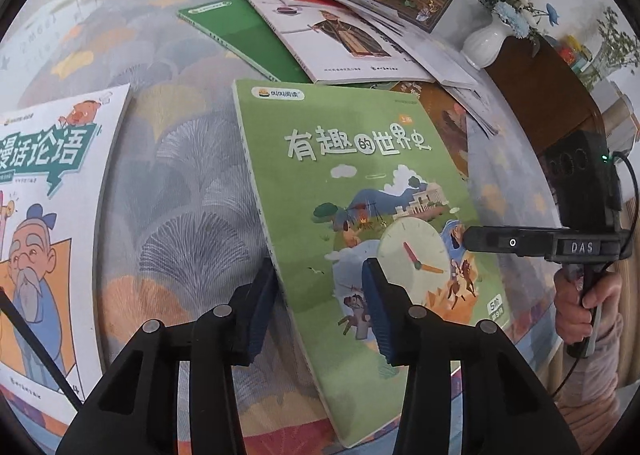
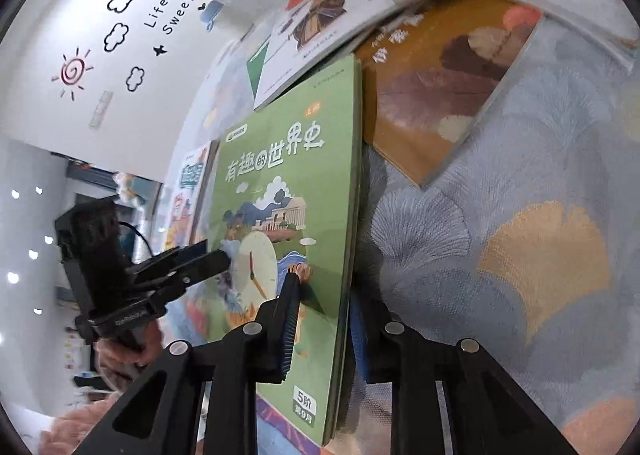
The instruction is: Organize books
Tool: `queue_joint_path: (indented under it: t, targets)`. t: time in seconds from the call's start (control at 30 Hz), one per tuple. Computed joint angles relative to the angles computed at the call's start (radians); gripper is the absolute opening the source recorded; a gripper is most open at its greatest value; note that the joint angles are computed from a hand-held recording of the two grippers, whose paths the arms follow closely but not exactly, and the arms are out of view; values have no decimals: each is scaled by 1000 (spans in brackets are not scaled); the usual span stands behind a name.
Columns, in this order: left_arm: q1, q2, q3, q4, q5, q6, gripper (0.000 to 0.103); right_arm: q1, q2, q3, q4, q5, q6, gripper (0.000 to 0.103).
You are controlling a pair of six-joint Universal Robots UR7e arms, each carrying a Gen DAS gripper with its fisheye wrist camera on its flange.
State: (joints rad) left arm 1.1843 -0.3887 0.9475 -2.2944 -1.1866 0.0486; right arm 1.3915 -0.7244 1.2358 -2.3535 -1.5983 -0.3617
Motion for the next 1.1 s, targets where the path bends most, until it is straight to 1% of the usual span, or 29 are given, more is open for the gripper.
queue_joint_path:
  t: [0.03, 0.1, 0.2, 0.27, 0.4, 0.57, 0.87, 1.1]
  targets:
    - [2, 1, -4, 0, -2, 0, 42, 10, -5, 23, -42, -28, -13, 22]
    - [4, 1, -3, -6, -7, -9, 42, 15, -9, 39, -70, -44, 0, 24]
    - [-5, 0, 5, -12, 22, -9, 42, 13, -14, 47, -75, -43, 19, 27]
    - [-10, 4, -1, 0, 38, -10, 43, 20, -12, 47, -77, -60, 42, 27]
    - [-8, 1, -18, 52, 28, -32, 42, 39, -12, 57, -80, -103, 39, 27]
    - [-14, -22, 26, 43, 42, -34, 42, 47, -24, 85, -82, -117, 45, 27]
    - [-17, -50, 61, 58, 45, -39, 41, 89, -52, 178, -147, -192, -10, 27]
    - [-8, -78, 76, 58, 22, -51, 41, 124, -50, 191, -174, -208, -25, 27]
